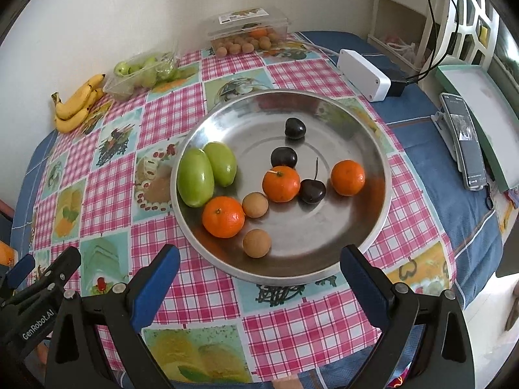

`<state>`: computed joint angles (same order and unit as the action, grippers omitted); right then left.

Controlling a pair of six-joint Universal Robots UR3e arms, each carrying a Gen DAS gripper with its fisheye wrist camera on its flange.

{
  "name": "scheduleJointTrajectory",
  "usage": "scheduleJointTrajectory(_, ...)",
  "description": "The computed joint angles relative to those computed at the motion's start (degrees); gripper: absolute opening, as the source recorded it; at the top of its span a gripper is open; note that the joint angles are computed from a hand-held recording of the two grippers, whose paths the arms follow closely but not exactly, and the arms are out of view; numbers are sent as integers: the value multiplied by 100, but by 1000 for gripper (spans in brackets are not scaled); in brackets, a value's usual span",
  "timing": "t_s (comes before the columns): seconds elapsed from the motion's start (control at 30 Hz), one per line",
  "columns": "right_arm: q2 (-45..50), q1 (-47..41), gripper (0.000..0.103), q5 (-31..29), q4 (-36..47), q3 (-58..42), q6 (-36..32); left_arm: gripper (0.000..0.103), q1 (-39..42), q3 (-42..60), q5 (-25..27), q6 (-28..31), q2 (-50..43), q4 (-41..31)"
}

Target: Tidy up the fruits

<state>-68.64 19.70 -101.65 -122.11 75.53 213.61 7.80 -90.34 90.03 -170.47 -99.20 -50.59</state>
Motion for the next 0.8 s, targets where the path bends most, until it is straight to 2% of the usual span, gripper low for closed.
scheduleJointTrajectory(0.8,304,-53,99,69,174,-213,-110,103,63,193,-112,47,-282,-173)
